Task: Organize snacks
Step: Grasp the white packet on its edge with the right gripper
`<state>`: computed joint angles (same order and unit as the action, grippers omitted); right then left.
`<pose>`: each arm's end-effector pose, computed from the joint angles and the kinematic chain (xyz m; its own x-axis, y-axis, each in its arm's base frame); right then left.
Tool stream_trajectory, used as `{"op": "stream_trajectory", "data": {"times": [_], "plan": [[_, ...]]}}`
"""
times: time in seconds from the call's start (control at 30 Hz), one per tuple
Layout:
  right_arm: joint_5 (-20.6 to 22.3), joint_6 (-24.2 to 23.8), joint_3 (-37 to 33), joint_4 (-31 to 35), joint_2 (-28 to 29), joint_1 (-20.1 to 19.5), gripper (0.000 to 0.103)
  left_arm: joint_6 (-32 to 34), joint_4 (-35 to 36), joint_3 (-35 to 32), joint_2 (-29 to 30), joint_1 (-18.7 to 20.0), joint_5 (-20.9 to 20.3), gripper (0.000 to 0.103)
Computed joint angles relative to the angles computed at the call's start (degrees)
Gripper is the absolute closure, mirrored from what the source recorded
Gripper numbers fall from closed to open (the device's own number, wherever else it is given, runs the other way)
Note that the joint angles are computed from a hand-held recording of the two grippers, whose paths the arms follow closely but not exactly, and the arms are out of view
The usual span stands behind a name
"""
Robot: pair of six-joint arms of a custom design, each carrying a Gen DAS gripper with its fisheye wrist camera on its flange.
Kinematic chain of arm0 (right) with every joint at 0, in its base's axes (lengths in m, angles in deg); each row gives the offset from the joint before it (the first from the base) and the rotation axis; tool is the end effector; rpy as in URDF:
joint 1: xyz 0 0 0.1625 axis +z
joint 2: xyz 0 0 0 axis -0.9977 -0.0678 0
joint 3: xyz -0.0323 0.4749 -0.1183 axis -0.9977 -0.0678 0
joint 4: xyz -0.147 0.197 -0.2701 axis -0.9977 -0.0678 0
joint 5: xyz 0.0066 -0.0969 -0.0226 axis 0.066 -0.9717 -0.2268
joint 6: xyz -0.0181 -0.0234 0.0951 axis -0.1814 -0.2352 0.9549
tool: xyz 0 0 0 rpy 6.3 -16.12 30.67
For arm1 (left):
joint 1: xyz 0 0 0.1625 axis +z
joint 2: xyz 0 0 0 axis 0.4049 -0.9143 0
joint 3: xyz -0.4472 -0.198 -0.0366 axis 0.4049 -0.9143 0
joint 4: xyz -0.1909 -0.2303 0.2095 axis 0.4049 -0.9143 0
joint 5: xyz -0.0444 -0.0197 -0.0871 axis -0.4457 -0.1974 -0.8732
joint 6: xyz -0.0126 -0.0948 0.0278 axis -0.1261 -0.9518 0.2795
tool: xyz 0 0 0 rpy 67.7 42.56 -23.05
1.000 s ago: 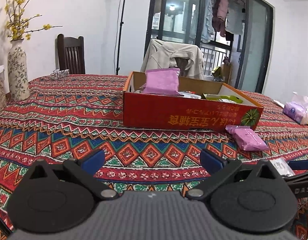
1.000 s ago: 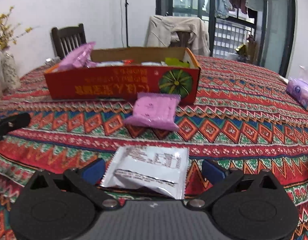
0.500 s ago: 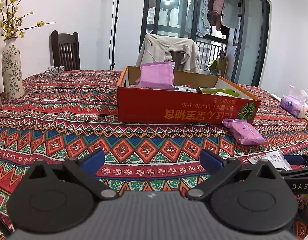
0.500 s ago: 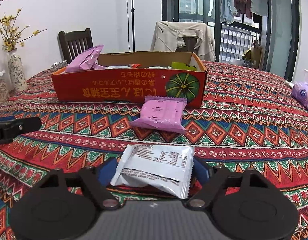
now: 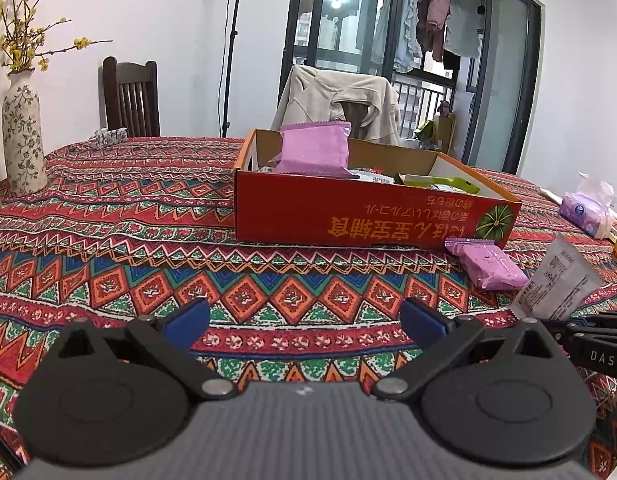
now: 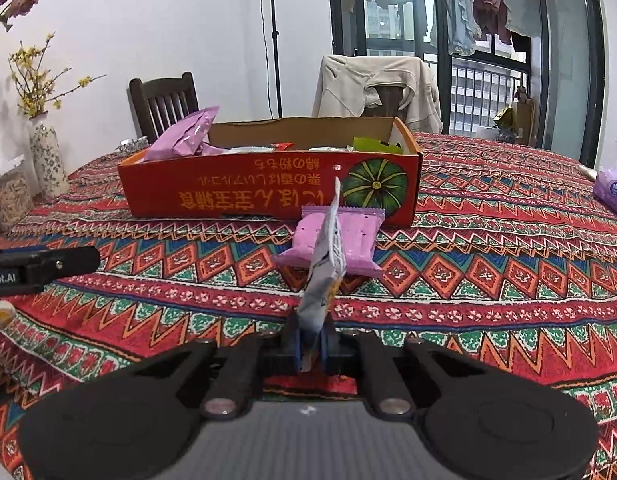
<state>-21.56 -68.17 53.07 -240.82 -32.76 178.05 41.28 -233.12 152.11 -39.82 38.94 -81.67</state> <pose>0.1394 -0.6980 0.0177 -0.7535 -0.2899 0.5901 -0.6401 0.5285 -0.5576 -0.0965 -0.6294 0.1705 -0.7751 -0.0233 -0.6314 0.5433 0.4856 -0.6848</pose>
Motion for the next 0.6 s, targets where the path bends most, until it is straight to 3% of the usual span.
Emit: {"op": "stream_trajectory", "data": {"times": [0.47,0.6], "plan": [[3.40,-0.75,1.11,-3.11,-0.41,-0.66,0.095,-0.29,0.75,-0.34,0.09,-0.02,0.75,0.000],[3.64,-1.07,0.65,-4.24,-0.48,-0.80,0.095,-0.95,3.07,-1.51,0.44,-0.53,3.89,0.000]]}}
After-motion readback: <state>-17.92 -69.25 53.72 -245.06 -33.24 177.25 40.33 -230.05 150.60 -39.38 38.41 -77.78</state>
